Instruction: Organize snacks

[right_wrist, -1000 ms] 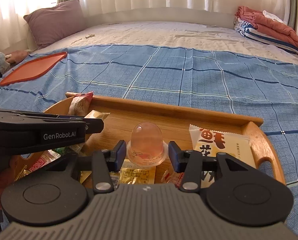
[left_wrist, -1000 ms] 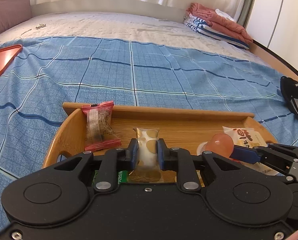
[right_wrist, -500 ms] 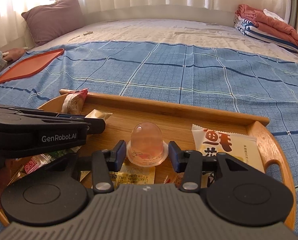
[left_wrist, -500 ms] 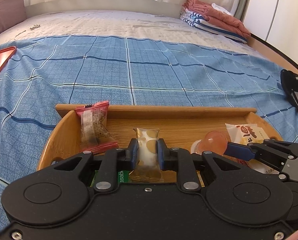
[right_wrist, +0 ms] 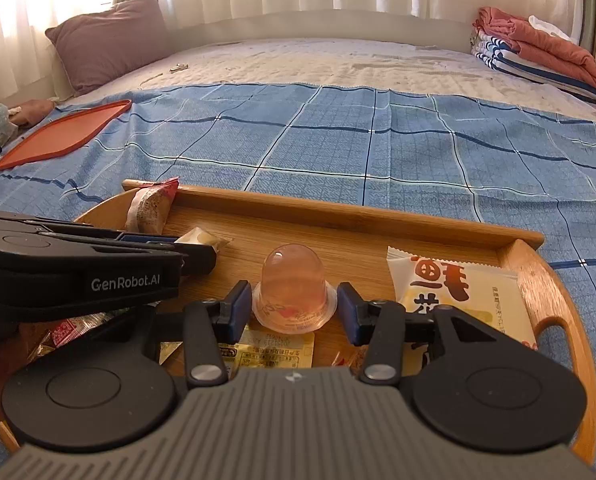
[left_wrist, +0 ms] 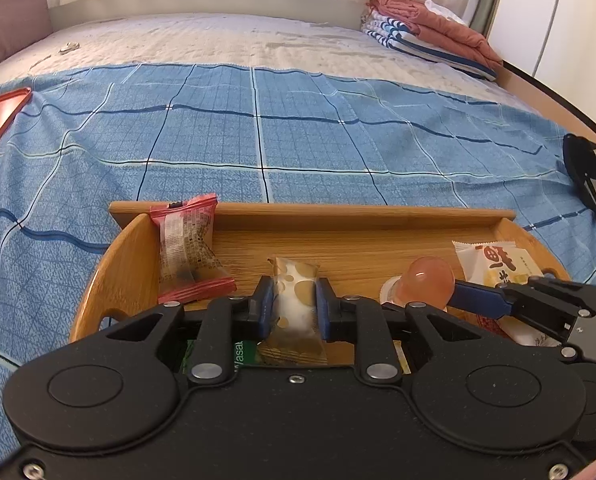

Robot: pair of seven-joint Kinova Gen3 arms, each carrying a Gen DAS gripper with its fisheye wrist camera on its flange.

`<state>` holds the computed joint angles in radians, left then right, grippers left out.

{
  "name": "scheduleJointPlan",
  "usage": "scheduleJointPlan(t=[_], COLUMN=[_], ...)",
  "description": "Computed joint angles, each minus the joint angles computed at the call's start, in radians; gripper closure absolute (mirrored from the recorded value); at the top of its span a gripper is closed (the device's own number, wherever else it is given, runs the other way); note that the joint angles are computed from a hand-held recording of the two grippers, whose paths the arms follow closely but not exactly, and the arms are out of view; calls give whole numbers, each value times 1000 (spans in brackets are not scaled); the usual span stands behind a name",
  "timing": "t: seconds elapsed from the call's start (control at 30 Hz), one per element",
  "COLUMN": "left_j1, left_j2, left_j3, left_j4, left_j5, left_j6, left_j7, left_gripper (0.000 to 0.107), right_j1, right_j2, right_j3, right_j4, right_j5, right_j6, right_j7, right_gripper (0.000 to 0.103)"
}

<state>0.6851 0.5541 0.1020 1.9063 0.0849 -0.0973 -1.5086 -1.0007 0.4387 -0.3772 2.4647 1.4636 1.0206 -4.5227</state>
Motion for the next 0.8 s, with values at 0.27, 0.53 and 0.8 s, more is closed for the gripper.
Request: scheduleJointPlan(t=[0.27, 0.53, 0.8], left_j1=[12, 14, 95], left_j2=[-42, -115, -211], left_j3=[-18, -23, -96], left_j4=[42, 107, 178], left_j5=[17, 32, 98], left_j6=[-22, -52, -54], left_j7=[-11, -29, -97], left_gripper=[49, 24, 20], right_j1=[-24, -94, -175], right_j2=[-20, -62, -116], right_j3=[-16, -18, -28], right_j4=[13, -15, -56], right_j5=[-18, -129, -272], right_j6=[29, 81, 140], right_j7=[-14, 39, 135], right_gripper=[33, 15, 8])
